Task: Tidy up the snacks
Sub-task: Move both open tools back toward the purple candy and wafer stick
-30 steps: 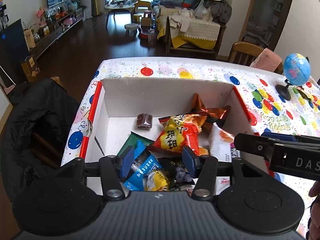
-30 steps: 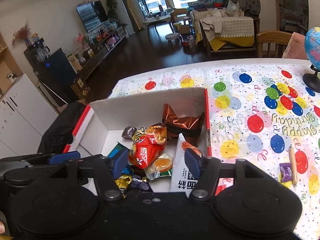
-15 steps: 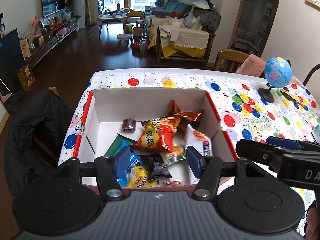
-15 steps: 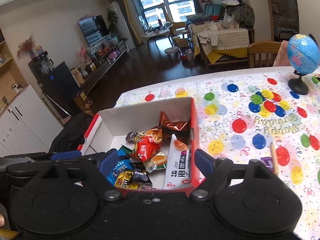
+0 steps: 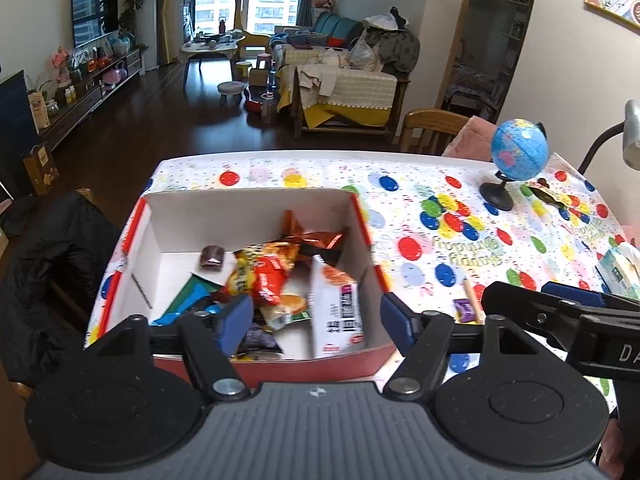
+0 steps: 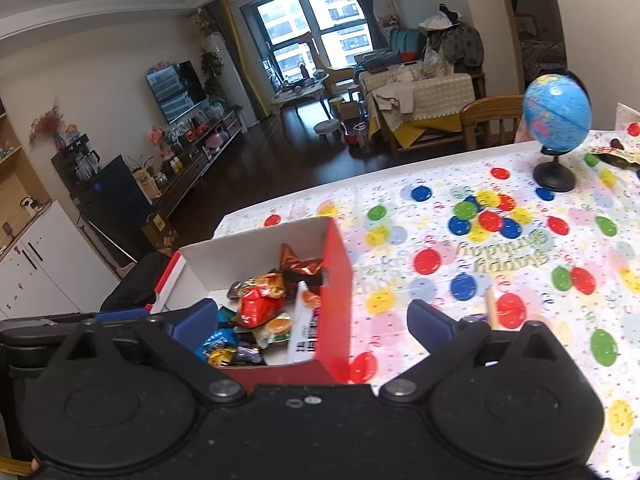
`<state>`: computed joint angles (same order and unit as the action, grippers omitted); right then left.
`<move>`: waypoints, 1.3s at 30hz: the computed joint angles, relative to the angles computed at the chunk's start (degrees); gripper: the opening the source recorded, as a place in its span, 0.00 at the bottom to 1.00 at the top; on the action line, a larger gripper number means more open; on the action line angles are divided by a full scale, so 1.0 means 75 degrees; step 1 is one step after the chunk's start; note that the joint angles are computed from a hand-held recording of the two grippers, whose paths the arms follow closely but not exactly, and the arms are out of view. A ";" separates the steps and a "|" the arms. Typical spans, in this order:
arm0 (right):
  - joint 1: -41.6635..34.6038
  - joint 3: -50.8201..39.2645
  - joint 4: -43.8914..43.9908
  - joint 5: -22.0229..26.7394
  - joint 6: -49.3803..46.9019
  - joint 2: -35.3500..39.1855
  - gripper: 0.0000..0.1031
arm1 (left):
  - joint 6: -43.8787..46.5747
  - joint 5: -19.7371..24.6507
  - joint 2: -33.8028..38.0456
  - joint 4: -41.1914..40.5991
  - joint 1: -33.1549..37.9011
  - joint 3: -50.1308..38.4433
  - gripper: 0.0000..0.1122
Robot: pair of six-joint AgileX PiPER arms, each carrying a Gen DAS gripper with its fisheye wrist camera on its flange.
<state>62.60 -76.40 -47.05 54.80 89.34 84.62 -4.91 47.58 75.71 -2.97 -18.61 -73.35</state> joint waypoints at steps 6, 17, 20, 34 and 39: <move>-0.0096 0.0890 -0.0053 -0.0059 0.0063 -0.0836 1.00 | -0.1242 0.0028 0.0123 0.0848 -0.1039 -0.0150 0.66; -0.0834 0.2545 0.0355 -0.0226 -0.0714 -0.2458 1.00 | -0.3781 -0.0063 0.0976 0.2516 -0.3007 -0.0547 0.75; -0.1210 0.2940 0.0495 -0.0305 -0.1139 -0.2874 1.00 | -0.4330 -0.0002 0.1414 0.2815 -0.3387 -0.0823 0.75; -0.4904 0.3932 0.3559 -0.1982 -0.5358 -0.3609 0.98 | -0.5873 0.0759 0.3473 0.3644 -0.4305 -0.2426 0.75; -0.5935 0.3940 0.4989 -0.2455 -0.6986 -0.3257 0.96 | -0.6102 0.0912 0.3967 0.3736 -0.4293 -0.2811 0.75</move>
